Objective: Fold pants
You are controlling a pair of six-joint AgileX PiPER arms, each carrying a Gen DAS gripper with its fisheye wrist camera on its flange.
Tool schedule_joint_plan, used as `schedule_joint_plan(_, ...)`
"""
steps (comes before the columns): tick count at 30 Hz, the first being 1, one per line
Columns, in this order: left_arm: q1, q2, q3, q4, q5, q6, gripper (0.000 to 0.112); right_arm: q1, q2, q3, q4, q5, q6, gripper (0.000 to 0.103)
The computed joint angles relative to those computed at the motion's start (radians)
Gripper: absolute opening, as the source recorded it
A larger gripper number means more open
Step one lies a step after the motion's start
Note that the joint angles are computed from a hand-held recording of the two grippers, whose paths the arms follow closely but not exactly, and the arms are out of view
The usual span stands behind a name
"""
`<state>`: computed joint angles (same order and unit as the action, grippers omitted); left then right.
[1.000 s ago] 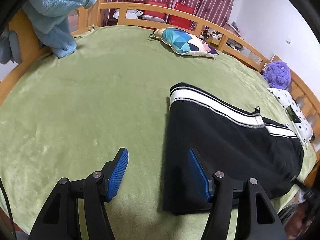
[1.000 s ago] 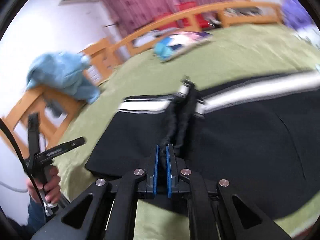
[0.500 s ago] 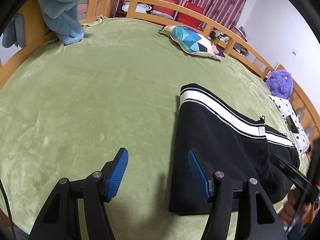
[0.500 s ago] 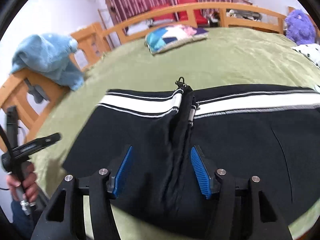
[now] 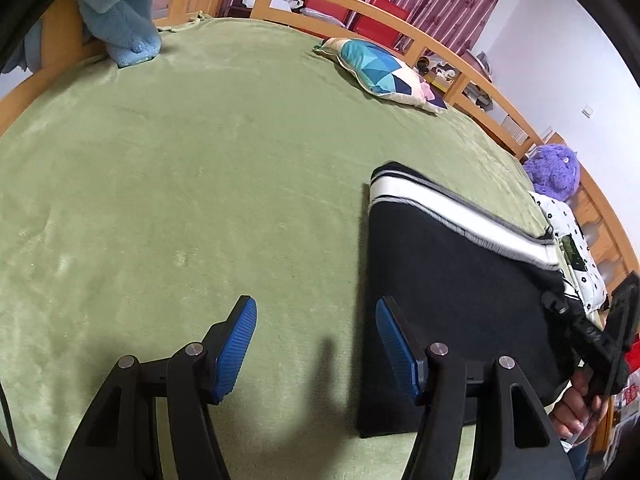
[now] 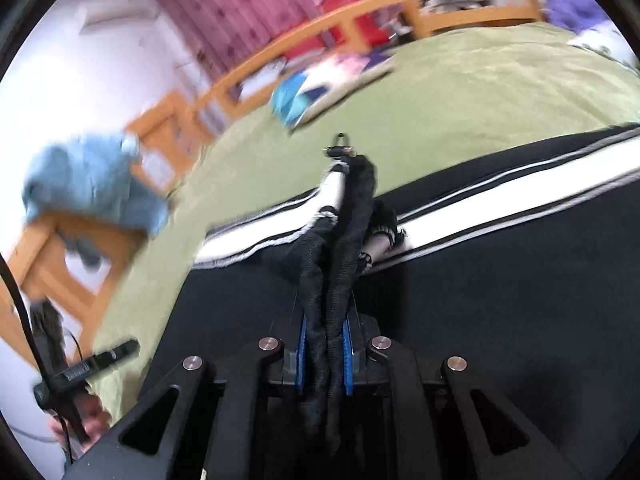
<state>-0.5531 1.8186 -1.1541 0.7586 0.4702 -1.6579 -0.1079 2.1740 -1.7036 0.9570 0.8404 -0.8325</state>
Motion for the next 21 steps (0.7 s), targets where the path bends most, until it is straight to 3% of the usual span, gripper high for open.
schedule_joint_plan(1,0.0,0.01,-0.011,-0.02,-0.002,0.029,0.06,0.004,-0.004,0.002,-0.054,-0.036,0.025,0.021)
schedule_joint_plan(3,0.002,0.03,-0.038,-0.07,-0.003,0.101,0.06,0.024,0.055,-0.079,-0.226,0.013,0.174,0.032)
schedule_joint_plan(5,-0.008,0.047,-0.064,-0.091,0.008,0.152,0.06,0.035,0.104,-0.105,-0.269,0.05,0.227,0.033)
schedule_joint_plan(9,-0.044,0.084,-0.129,-0.095,0.069,0.216,0.06,0.038,-0.005,0.05,-0.268,-0.044,0.118,0.045)
schedule_joint_plan(12,-0.048,0.108,-0.166,-0.127,0.086,0.252,0.06,0.02,-0.107,0.191,-0.265,-0.16,0.056,0.045)
schedule_joint_plan(16,-0.049,0.132,-0.22,-0.153,0.085,0.284,0.06,-0.061,-0.215,0.288,-0.196,-0.199,-0.028,0.045)
schedule_joint_plan(18,-0.05,0.149,-0.261,-0.169,0.113,0.293,0.06,-0.113,-0.275,0.325,-0.209,-0.308,-0.038,0.045)
schedule_joint_plan(19,-0.046,0.154,-0.271,-0.184,0.102,0.307,0.06,-0.133,-0.286,0.31,-0.254,-0.314,-0.005,0.045)
schedule_joint_plan(21,-0.033,0.171,-0.297,-0.213,0.077,0.345,0.06,-0.192,-0.253,0.205,-0.345,-0.206,0.073,0.048)
